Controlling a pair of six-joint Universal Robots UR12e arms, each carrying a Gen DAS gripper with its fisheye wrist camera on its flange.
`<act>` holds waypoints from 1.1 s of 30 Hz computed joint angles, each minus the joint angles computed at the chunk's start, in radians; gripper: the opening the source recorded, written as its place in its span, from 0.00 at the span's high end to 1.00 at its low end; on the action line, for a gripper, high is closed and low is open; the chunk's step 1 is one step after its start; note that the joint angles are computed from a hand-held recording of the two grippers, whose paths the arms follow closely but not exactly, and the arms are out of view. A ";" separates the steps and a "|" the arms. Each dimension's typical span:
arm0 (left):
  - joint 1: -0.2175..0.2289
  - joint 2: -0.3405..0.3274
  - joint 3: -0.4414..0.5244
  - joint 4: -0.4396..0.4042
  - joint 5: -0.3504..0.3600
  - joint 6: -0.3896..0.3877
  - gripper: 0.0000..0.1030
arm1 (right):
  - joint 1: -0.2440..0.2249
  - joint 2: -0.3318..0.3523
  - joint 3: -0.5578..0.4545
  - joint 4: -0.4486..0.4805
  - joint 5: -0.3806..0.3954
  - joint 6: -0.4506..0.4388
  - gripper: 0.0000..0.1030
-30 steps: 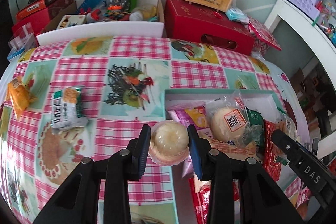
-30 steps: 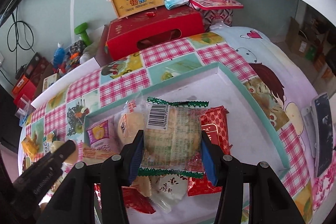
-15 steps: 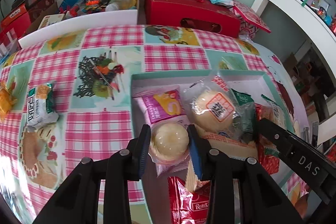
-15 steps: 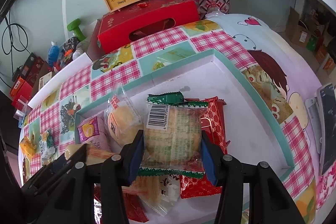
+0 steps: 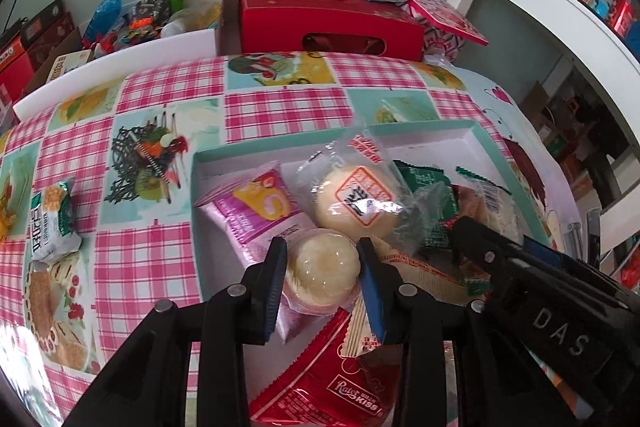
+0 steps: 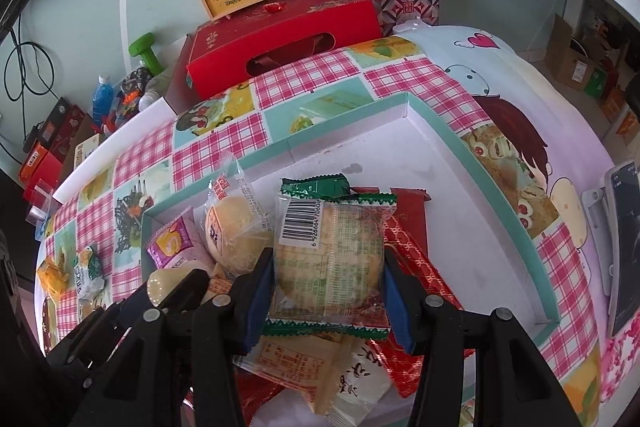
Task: Organize snacks
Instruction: 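Open both tools to release the bun and biscuit packet into the tray, then move both tools back over the last snacks on the table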
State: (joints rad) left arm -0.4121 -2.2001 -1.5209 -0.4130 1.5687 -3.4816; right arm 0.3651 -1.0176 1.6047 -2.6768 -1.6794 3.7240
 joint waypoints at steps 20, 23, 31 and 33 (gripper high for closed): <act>0.011 0.050 -0.013 -0.034 0.020 -0.035 0.31 | 0.000 -0.038 0.032 -0.073 -0.045 0.004 0.36; 0.017 0.062 -0.016 -0.071 0.064 -0.084 0.31 | -0.001 -0.043 0.034 -0.071 -0.051 0.005 0.36; 0.045 0.091 -0.048 -0.151 0.183 -0.227 0.26 | 0.006 -0.028 0.013 -0.048 -0.033 -0.024 0.36; 0.052 0.097 -0.060 -0.162 0.198 -0.253 0.26 | 0.011 -0.023 0.005 -0.044 -0.030 -0.040 0.36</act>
